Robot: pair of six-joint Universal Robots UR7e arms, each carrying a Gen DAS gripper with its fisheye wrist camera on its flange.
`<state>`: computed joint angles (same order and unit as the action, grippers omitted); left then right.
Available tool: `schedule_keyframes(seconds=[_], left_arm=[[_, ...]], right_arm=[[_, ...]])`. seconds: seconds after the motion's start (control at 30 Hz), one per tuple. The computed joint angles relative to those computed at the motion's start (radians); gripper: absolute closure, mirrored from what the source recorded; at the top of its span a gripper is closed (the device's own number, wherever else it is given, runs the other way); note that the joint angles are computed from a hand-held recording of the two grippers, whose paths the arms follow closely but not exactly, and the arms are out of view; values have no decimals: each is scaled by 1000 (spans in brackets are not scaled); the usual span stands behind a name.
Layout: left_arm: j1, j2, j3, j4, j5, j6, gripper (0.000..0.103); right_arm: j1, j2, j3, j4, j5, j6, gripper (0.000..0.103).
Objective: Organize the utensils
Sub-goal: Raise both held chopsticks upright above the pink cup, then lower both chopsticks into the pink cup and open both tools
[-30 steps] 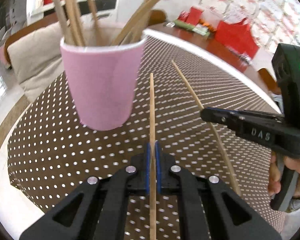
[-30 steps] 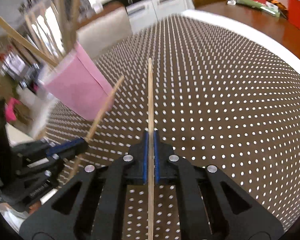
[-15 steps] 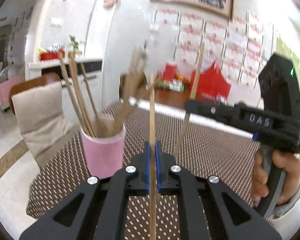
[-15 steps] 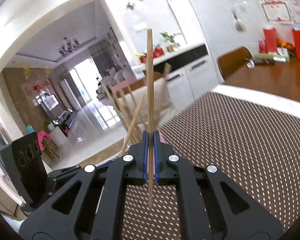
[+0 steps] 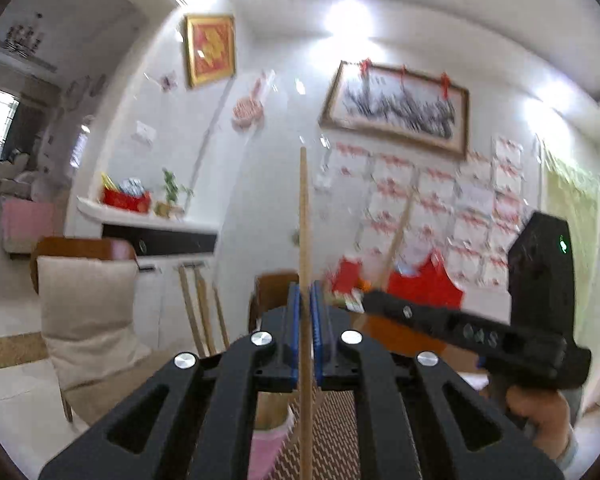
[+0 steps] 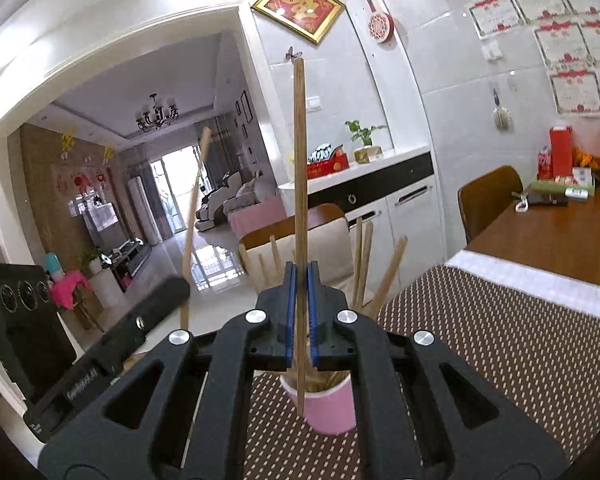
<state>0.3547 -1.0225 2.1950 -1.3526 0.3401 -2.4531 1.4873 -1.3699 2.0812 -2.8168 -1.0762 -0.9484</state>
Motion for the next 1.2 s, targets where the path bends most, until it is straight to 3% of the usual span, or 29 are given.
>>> schedule_keyframes(seconds=[0.2, 0.27, 0.47, 0.63, 0.87, 1.07, 1.2], left_arm=[[82, 45, 0, -235, 126, 108, 97], [97, 60, -6, -261, 151, 102, 97], [126, 117, -11, -398, 184, 200, 97], [151, 131, 0, -471, 196, 213, 97], [182, 135, -14, -401, 193, 125, 97], [173, 127, -23, -325, 135, 97, 97], [172, 130, -15, -362, 125, 119, 97]], right_arm=[[36, 48, -34, -49, -12, 15, 97], [43, 59, -42, -62, -19, 13, 97], [47, 84, -60, -54, -52, -4, 97], [38, 100, -63, -52, -55, -11, 97], [37, 118, -69, -39, -82, -33, 97], [39, 135, -67, -31, -123, -45, 97], [38, 142, -62, -38, -136, -45, 97]])
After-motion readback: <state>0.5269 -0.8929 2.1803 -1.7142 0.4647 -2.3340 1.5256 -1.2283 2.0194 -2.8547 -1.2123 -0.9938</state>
